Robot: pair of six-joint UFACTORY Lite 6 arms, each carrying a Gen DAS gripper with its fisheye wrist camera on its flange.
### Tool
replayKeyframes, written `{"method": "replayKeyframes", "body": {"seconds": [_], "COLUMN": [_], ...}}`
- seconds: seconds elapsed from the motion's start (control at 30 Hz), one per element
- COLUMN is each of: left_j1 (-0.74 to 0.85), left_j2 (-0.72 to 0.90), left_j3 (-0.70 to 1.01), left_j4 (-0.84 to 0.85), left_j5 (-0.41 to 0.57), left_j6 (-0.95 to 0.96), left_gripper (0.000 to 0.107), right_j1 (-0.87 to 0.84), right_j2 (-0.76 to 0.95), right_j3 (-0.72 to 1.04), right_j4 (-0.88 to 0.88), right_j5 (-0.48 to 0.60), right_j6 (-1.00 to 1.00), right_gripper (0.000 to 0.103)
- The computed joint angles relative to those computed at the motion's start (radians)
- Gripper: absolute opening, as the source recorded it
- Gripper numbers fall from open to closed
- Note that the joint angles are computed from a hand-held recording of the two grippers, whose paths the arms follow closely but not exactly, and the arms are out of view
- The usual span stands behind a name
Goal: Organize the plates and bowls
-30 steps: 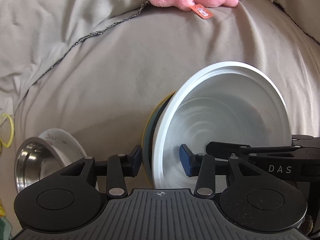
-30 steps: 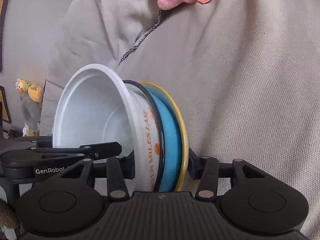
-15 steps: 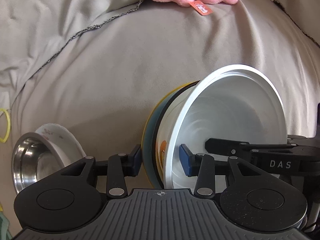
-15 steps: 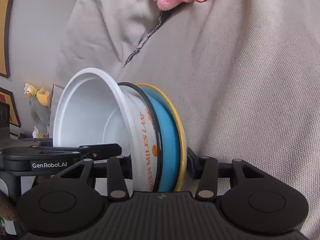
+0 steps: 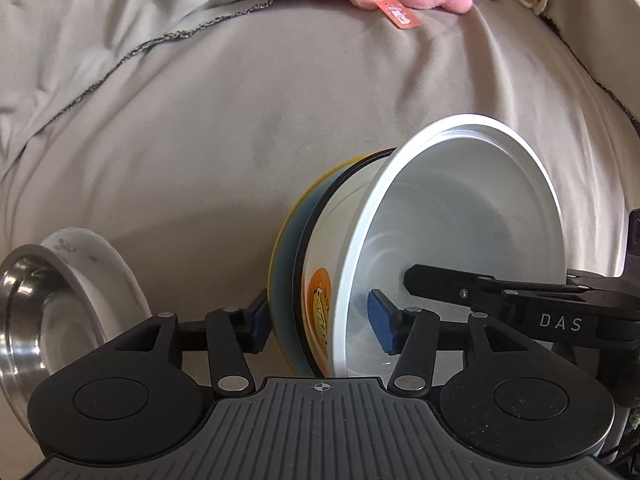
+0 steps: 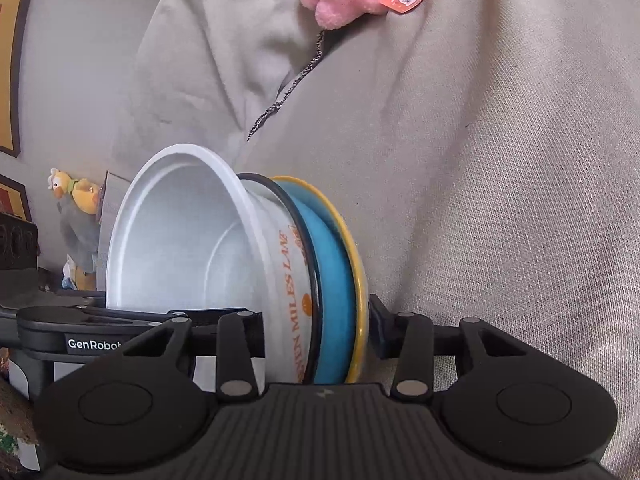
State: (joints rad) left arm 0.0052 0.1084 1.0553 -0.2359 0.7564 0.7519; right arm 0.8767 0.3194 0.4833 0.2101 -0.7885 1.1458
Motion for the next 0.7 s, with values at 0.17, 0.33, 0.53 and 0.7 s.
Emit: {"method": "replayKeyframes", "body": {"seconds": [0.17, 0.33, 0.53, 0.7], "left_j1": [-0.016, -0.02, 0.05, 0.107], "left_j2": [0.013, 0.025, 0.021, 0.057], "left_j3": [-0.014, 0.0, -0.011, 0.023], "left_j4": [0.017, 0.023, -0.081, -0.144], "left_j5": [-0.034, -0.024, -0.003, 0.042], "left_j6": [-0.036, -0.053, 0.098, 0.175], "left_gripper": [0.065, 0.066, 0.063, 0.06], "right_j1": [0.005, -0.055, -0.027, -0.01], "right_j2": [-0.029, -0.028, -0.041, -0.05], "right_j3": [0.043, 0.063, 0.127, 0.203], "right_j4": [0.025, -0.125, -0.016, 0.111], "right_j5": [0.118, 0.164, 0.277, 0.409], "right_j6": [-0.035, 0.045, -0.053, -0.171], "right_gripper": [0.042, 0.042, 0.044, 0.046]}}
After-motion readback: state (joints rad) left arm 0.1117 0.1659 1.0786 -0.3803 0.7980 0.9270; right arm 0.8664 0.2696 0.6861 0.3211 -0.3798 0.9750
